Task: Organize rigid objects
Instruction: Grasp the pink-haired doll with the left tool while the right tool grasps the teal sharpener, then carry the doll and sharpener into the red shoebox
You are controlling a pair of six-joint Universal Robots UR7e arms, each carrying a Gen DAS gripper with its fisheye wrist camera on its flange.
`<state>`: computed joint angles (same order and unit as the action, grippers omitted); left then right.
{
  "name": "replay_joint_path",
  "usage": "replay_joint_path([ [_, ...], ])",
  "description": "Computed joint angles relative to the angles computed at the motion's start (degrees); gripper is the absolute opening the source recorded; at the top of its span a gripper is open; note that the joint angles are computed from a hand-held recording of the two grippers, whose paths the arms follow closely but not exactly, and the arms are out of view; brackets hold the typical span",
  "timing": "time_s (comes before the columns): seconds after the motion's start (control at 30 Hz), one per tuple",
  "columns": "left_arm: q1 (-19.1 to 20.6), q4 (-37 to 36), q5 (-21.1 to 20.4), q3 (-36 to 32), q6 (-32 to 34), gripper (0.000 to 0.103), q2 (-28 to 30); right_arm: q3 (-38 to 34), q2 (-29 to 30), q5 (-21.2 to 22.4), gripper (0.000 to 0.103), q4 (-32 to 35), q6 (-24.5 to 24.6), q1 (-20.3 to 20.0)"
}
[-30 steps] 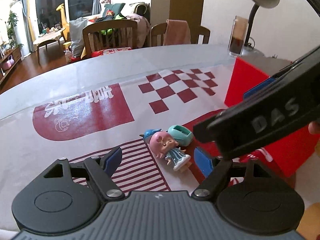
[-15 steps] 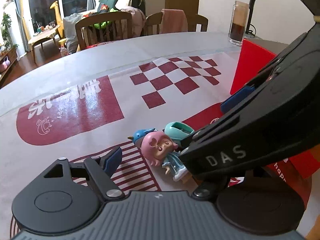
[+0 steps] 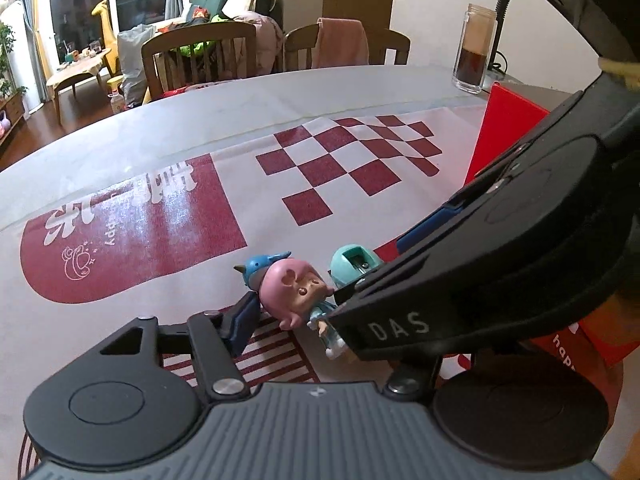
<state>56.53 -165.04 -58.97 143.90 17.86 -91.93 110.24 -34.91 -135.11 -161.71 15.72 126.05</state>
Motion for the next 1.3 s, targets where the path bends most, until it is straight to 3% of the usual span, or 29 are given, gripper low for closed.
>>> replay_joint_path([
  [0.1,0.5,-0.1,-0.7,-0.4,0.7,0.062,0.1,0.4,0.1,1.2,0.03,-2.0,-1.0,0.1],
  [0.27,2.2,0.5,-3.6,-0.9,1.2,0.058,-0.8,1.1,0.3,0.5,0.029,-4.6,0.1,0.9],
  [0.43,4.2,2.9,-6.8,-1.7,1.4,0.055,-2.6,2.9,-1.0,-0.1,0.029,-6.4,2.5,2.0],
  [0.7,5.1,8.0,-8.1,-1.6,-0.5,0.054,-7.2,7.1,-5.1,-1.2,0.029,-7.1,9.2,5.1],
  [0.77,4.9,9.5,-8.3,-1.6,-1.4,0.052,-8.5,7.7,-5.8,-1.7,0.029,-7.2,10.1,6.4],
  [0.83,4.5,11.1,-8.6,-1.7,-2.4,0.041,-10.1,8.3,-6.6,-2.0,0.029,-7.2,11.1,7.5],
  [1.3,1.0,18.8,-9.5,-1.2,-6.0,0.039,-17.4,12.5,-11.2,-5.3,0.029,-4.8,20.9,13.5],
])
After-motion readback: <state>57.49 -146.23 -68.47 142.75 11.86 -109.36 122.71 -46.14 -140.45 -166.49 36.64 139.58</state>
